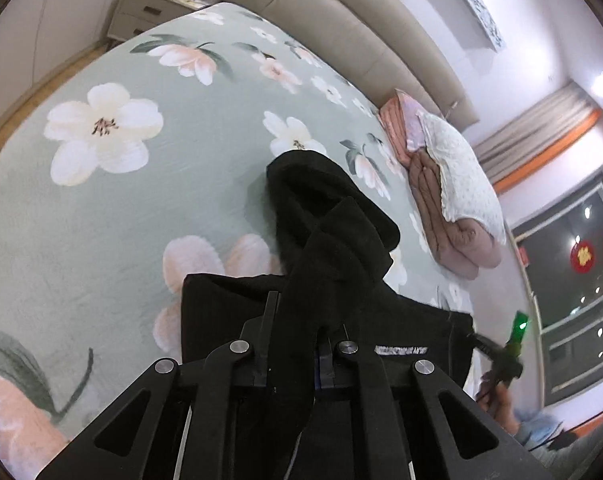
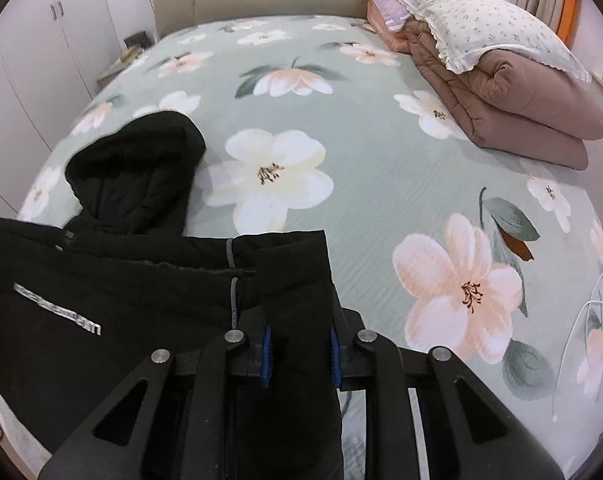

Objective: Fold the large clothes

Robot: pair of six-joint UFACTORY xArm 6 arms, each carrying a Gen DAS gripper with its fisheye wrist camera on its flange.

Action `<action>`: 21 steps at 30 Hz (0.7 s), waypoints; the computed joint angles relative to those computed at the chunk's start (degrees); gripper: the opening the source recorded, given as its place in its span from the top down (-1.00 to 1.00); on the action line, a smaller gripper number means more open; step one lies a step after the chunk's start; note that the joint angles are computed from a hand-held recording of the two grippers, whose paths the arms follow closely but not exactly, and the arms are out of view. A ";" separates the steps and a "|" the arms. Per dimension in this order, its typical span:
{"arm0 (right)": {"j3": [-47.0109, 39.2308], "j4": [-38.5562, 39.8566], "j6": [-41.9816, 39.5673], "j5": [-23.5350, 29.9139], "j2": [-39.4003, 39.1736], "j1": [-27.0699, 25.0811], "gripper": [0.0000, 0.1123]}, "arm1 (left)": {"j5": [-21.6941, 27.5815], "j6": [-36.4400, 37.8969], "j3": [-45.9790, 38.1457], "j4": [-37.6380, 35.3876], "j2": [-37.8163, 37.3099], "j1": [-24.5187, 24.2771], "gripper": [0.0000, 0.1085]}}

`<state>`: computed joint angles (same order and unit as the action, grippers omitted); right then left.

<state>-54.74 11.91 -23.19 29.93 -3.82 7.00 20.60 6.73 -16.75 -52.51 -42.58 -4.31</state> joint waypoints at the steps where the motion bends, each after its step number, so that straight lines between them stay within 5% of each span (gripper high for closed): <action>1: -0.25 -0.59 0.63 0.11 0.90 0.03 0.57 | -0.14 0.41 -0.01 -0.98 1.86 0.24 0.77; 4: -1.35 -0.96 1.88 1.26 4.43 0.36 0.57 | -1.40 3.48 -0.78 -4.78 9.16 0.02 0.77; 9: -1.29 -4.94 4.57 -0.45 7.65 1.09 0.57 | -1.64 17.75 -1.93 -22.15 15.79 0.83 0.77; 21: -1.10 -4.64 4.83 -0.51 8.07 0.87 0.57 | -3.05 14.64 -1.50 -17.72 16.14 -0.31 0.75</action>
